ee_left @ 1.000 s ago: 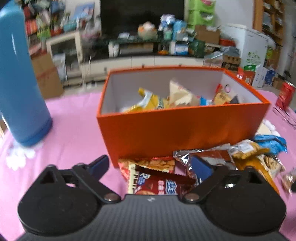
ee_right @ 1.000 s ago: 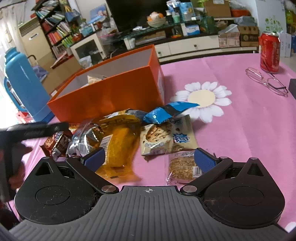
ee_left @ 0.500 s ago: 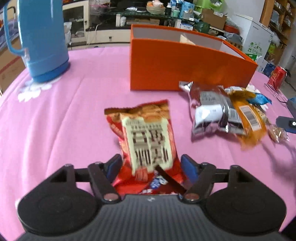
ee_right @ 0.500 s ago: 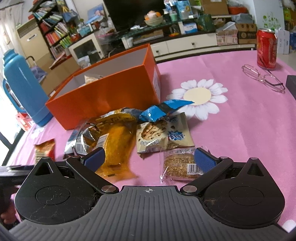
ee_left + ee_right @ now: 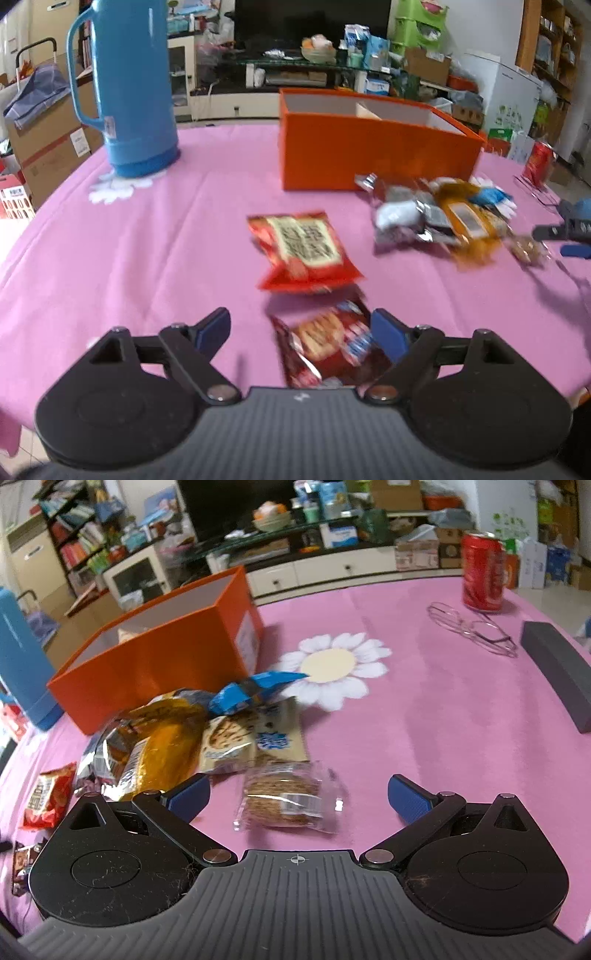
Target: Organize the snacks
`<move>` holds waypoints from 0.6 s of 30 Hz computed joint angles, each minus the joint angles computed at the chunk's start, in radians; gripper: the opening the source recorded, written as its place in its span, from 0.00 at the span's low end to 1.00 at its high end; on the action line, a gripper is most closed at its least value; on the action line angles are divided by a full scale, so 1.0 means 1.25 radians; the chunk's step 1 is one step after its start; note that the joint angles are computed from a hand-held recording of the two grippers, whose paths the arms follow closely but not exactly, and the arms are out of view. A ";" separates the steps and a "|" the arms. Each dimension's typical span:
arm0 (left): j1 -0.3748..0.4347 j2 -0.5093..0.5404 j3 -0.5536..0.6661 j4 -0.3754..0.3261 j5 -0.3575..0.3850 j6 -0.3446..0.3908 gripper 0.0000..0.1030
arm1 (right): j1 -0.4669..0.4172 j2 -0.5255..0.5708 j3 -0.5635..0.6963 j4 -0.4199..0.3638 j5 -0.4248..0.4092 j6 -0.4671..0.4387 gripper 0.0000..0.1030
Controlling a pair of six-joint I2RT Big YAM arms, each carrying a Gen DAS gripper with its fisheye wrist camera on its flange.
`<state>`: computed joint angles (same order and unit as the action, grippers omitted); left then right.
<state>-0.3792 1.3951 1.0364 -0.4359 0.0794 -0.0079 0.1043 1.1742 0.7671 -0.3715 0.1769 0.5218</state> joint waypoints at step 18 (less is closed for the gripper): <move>-0.070 0.096 0.057 -0.046 -0.143 -0.105 0.87 | 0.012 -0.005 -0.005 0.004 0.008 -0.040 0.93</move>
